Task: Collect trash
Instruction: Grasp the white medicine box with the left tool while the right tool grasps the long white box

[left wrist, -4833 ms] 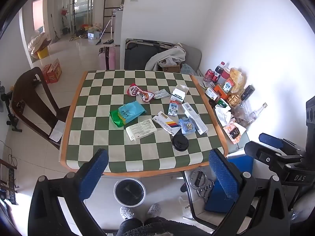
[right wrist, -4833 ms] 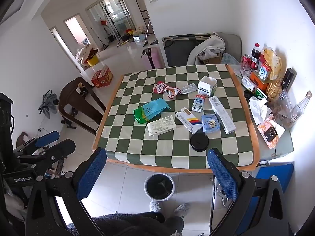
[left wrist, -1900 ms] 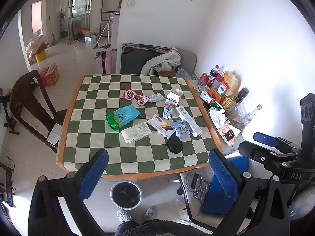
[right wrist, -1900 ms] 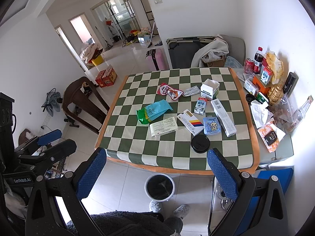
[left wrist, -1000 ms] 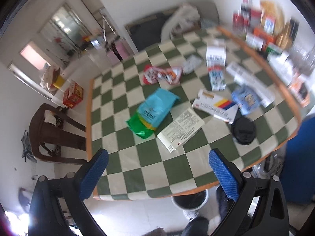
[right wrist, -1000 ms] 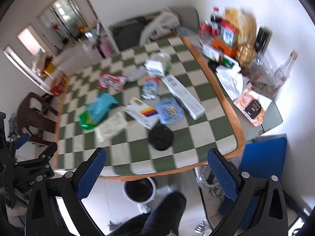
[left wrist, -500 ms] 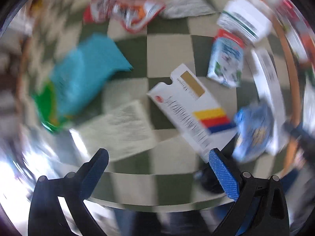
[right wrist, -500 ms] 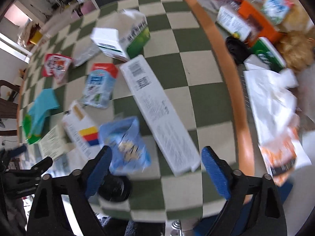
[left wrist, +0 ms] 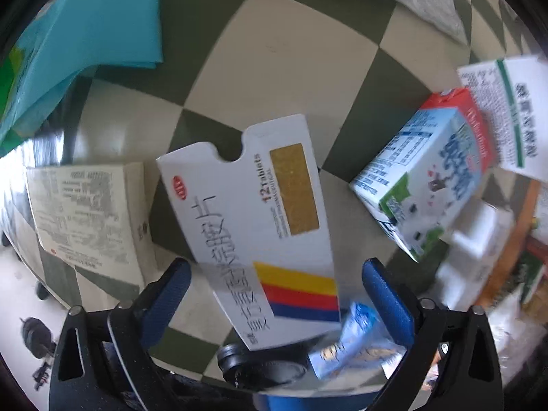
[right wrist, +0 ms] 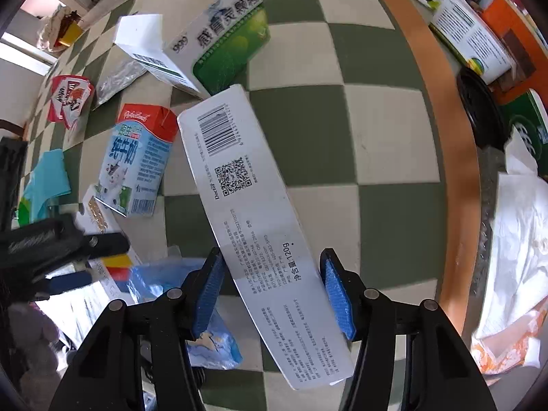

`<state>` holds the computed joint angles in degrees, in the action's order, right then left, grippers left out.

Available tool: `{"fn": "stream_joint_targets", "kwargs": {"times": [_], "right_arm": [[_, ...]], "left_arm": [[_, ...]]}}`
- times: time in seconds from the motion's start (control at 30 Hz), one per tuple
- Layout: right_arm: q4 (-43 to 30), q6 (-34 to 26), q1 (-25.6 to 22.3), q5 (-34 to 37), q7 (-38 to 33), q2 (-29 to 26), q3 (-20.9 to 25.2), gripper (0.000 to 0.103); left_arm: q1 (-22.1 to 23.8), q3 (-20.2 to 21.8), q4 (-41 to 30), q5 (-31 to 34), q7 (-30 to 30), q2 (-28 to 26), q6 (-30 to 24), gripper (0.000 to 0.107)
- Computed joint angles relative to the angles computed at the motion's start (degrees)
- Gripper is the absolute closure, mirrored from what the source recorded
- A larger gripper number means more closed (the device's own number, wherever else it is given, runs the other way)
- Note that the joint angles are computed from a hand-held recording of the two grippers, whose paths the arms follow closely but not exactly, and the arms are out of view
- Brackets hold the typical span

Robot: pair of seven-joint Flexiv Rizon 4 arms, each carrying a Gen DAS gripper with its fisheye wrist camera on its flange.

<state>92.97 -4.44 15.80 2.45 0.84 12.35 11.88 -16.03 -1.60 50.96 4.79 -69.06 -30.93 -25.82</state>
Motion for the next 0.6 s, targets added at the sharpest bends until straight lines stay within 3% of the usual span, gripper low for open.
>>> {"fn": "stream_joint_targets", "kwargs": {"times": [0.03,0.1,0.23,0.33,0.47,0.6], "right_arm": [[0.3,-0.1,0.0,0.5,0.0,0.2,-0.1,0.044],[1.4,0.5,-0.3,1.5,0.1,1.0,-0.2,0.044],[3.7,3.5,-0.8,2.1,0.5,1.4,-0.4,0.043],[3.9,3.1,-0.8,2.4,-1.1,0.5,-0.8,0.043],[3.7,2.5,-0.5,1.5,-3.0,-2.3,-0.9,0.047],[5.9,6.3,-0.9,0.6,-2.1,-2.4,-0.7,0.048]], "left_arm": [[-0.5,0.1,2.5,1.4,1.8,1.4,2.7,0.013],[-0.5,-0.1,7.0,2.5,5.8,4.1,7.7,0.026],[-1.0,0.1,18.1,5.6,18.6,10.5,20.9,0.025],[0.6,-0.8,20.2,5.1,19.7,10.8,23.1,0.023],[0.4,-1.0,21.0,5.1,19.4,11.1,24.1,0.028],[2.0,-0.7,23.8,4.8,24.9,14.3,28.2,0.029]]}}
